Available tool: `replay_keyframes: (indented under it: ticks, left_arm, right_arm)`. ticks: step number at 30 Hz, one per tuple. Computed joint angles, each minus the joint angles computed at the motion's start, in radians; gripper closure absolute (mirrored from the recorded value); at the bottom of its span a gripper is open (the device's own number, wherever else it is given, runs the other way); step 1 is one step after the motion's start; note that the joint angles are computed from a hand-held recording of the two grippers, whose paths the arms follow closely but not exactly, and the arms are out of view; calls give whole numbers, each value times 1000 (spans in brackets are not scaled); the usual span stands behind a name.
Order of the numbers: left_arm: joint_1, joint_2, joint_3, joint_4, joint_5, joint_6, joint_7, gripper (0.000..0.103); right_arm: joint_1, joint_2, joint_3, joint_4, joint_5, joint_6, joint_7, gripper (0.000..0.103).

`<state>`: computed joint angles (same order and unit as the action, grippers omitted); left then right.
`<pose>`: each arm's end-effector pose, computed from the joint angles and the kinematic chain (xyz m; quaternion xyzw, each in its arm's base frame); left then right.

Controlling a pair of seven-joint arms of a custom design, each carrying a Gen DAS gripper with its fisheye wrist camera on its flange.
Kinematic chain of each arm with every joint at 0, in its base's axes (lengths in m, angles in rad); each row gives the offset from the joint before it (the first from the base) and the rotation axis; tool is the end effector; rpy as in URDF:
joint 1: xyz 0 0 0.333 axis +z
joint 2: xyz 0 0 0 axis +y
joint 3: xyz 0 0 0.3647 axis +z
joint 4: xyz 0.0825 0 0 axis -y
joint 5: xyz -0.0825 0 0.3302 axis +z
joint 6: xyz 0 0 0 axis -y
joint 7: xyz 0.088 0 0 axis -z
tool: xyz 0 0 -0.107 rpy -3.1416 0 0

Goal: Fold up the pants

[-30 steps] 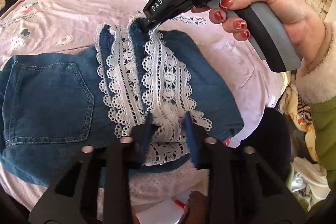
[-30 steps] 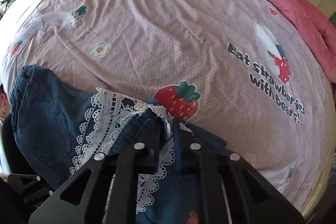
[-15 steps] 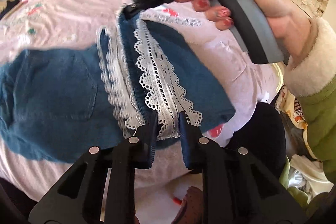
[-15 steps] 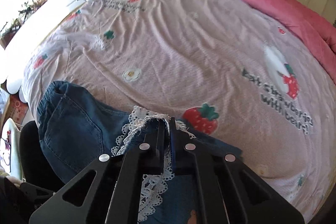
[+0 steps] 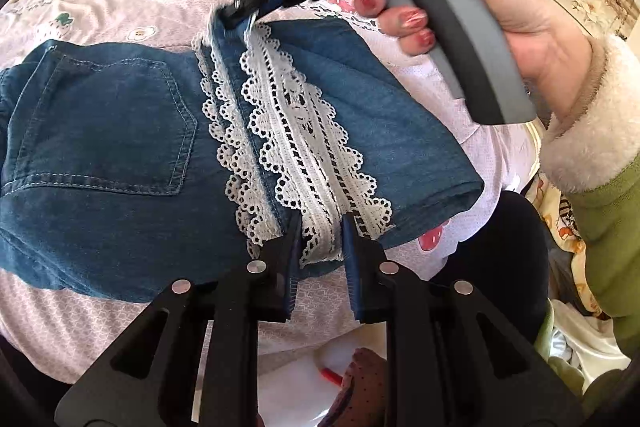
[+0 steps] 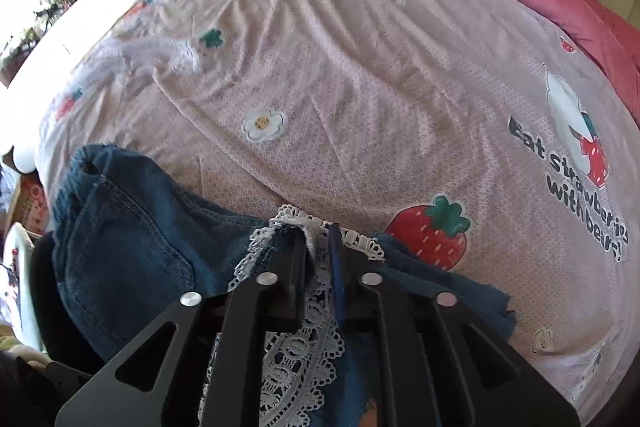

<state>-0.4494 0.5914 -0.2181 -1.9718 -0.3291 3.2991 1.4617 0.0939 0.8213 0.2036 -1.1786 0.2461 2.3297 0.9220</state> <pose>0.5480 -0.3581 0.3382 -0.6150 0.7010 -0.3564 0.0582 0.7554 0.1746 0.3945 -0.8839 0.4023 -0.0409 0.2348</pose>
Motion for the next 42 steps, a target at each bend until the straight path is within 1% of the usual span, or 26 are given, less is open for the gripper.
replay_keyframes:
  ticks: [1, 3, 7, 10, 11, 13, 14, 16, 18, 21, 23, 24, 25, 26, 27, 28, 29, 30, 31, 32, 33, 36, 37, 39, 41, 42]
  left_arm:
    - [-7, 0, 8, 1, 0, -3, -1, 89]
    - [-10, 1, 13, 0, 2, -2, 0, 90]
    - [-23, -1, 22, -1, 0, -2, -4, 90]
    - [-27, 3, 25, 5, -2, -5, -8, 90]
    - [-30, 2, 28, 5, -1, -6, -8, 90]
    - [-33, 1, 30, 5, -2, -4, -10, 89]
    - [-32, 1, 29, 6, -1, -3, -10, 90]
    - [-18, 2, 14, 5, 1, -3, -9, 90]
    - [-12, 2, 9, 3, 2, -4, -8, 90]
    - [-1, 3, 1, 6, 4, -6, -7, 89]
    - [-7, 3, 8, 7, 4, -5, -7, 89]
    - [-12, 2, 14, 6, 4, -2, -7, 89]
    - [-14, 0, 17, 4, 3, -1, -8, 89]
    - [-7, 0, 9, 4, 4, -1, -7, 89]
    - [-1, 2, 3, 4, 4, -3, -6, 89]
    - [-3, 2, 5, 4, 5, -3, -6, 89]
    - [-6, 2, 8, 5, 5, -4, -6, 89]
    - [-7, 1, 9, 4, 5, -4, -6, 89]
    - [-6, 1, 7, 5, 5, -4, -6, 89]
    - [-3, 1, 4, 5, 5, -4, -5, 89]
    - [-2, 1, 2, 4, 5, -3, -5, 89]
    - [-3, 1, 4, 3, 5, -1, -5, 89]
    - [-4, 0, 4, 1, 5, 1, -5, 89]
    - [-6, -2, 5, -3, 4, 5, -5, 89]
    - [-7, -7, 6, -11, 3, 12, -4, 88]
    - [-7, -8, 6, -13, 2, 13, -4, 88]
  right_arm:
    - [-12, -11, 8, -15, 12, 11, -8, 64]
    - [-34, -37, 21, -52, 39, 43, -24, 53]
    - [-92, -85, 57, -116, 118, 64, -81, 51]
    - [-110, -120, 61, -170, 162, 107, -114, 38]
    - [-104, -123, 50, -174, 160, 119, -108, 37]
    - [-50, -131, -24, -194, 93, 184, -30, 29]
    - [-48, -127, -28, -192, 73, 185, -17, 29]
    - [-85, -112, 22, -168, 97, 135, -44, 29]
    - [-84, -108, 26, -152, 96, 99, -39, 26]
    - [-99, -112, 48, -145, 126, 72, -57, 25]
    - [-116, -110, 62, -128, 173, 47, -59, 19]
    - [-115, -113, 57, -128, 182, 47, -56, 16]
    - [-90, -128, 29, -155, 160, 95, -48, 9]
    - [-37, -147, -27, -201, 88, 178, -31, 7]
    - [-6, -155, -60, -224, 26, 212, -14, 6]
    - [50, -159, -123, -246, -80, 240, 35, 6]
    - [75, -157, -151, -249, -131, 237, 68, 6]
    - [78, -158, -153, -247, -157, 218, 90, 6]
    - [55, -162, -123, -246, -150, 202, 83, 6]
    - [12, -170, -70, -247, -119, 179, 52, 6]
    - [-46, -182, -1, -252, -54, 152, 1, 6]
    - [-170, -201, 129, -261, 162, 108, -139, 6]
    - [-193, -203, 147, -258, 219, 98, -167, 6]
    - [-182, -204, 126, -257, 242, 108, -196, 7]
    - [-158, -190, 92, -231, 232, 59, -205, 36]
    - [-130, -165, 59, -194, 201, 7, -171, 63]
